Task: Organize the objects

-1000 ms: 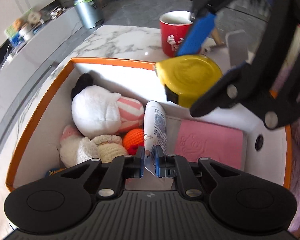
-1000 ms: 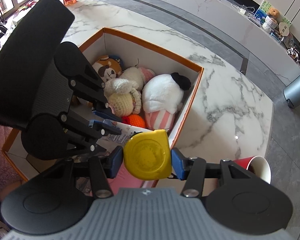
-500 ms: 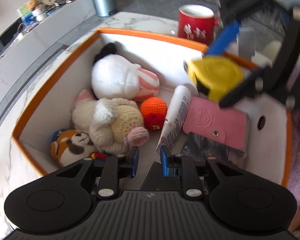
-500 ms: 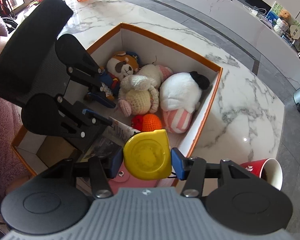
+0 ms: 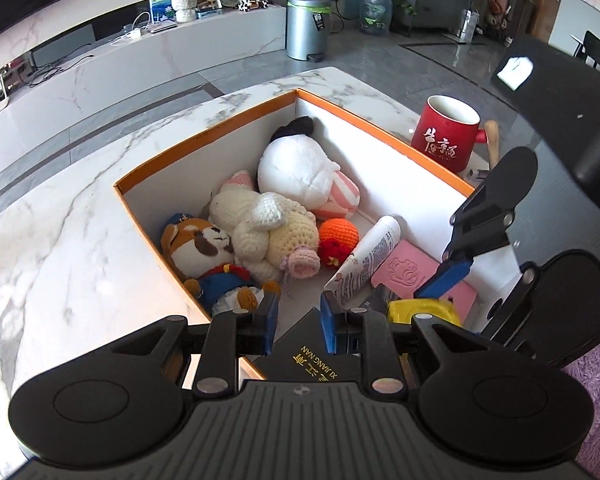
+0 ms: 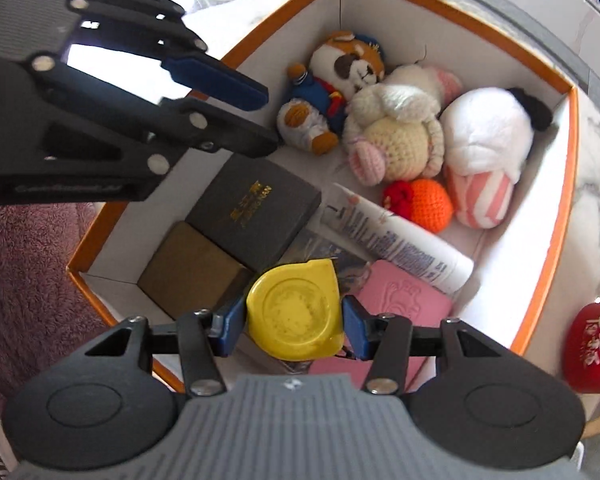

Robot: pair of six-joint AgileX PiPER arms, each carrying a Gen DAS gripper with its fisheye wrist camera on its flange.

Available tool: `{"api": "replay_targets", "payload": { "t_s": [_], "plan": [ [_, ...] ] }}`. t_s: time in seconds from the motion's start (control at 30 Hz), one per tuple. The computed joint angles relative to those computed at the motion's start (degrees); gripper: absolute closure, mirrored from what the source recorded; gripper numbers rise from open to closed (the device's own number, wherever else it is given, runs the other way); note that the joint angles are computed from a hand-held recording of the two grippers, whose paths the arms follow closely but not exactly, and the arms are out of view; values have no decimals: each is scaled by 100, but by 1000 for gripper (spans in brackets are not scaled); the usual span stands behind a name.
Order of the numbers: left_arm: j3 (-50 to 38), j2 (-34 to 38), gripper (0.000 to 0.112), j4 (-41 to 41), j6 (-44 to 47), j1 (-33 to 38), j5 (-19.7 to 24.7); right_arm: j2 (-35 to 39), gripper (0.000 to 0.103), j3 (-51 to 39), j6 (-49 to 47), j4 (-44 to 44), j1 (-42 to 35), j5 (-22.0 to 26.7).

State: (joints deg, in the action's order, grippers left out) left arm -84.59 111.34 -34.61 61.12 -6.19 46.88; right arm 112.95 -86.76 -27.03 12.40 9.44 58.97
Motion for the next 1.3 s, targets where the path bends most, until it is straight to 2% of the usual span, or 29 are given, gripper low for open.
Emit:
{"api": "replay_targets", "payload": {
  "t_s": [0.17,0.47,0.77,0.97,1.1,1.2,1.3],
  "plan": [
    [239,-141,85,-110,87,19,-153,244,49,-234,174,136,21,356],
    [407,-306,85,-203,64,95,-98,313,49,-333,283,636,-107,721],
    [814,-768,85,-114,-130,130,-64,-43,56,188,655,778,-126,455],
    [1178,-1288,82,-122,-539,166,22,-987,56,993,852,715,-16,-296],
    [1593,-1800,80,-72,-785,88,-234,-1864,56,1745,1310,471,156,-1038],
    [1836,-2156,77,-54,-1042,52,-377,-2291,55,1865,1449,404,25,-1314],
    [2109,-2554,74,-40,-1201,6,-572,-2854,53,2287,1877,-26,159,-1870]
  ]
}}
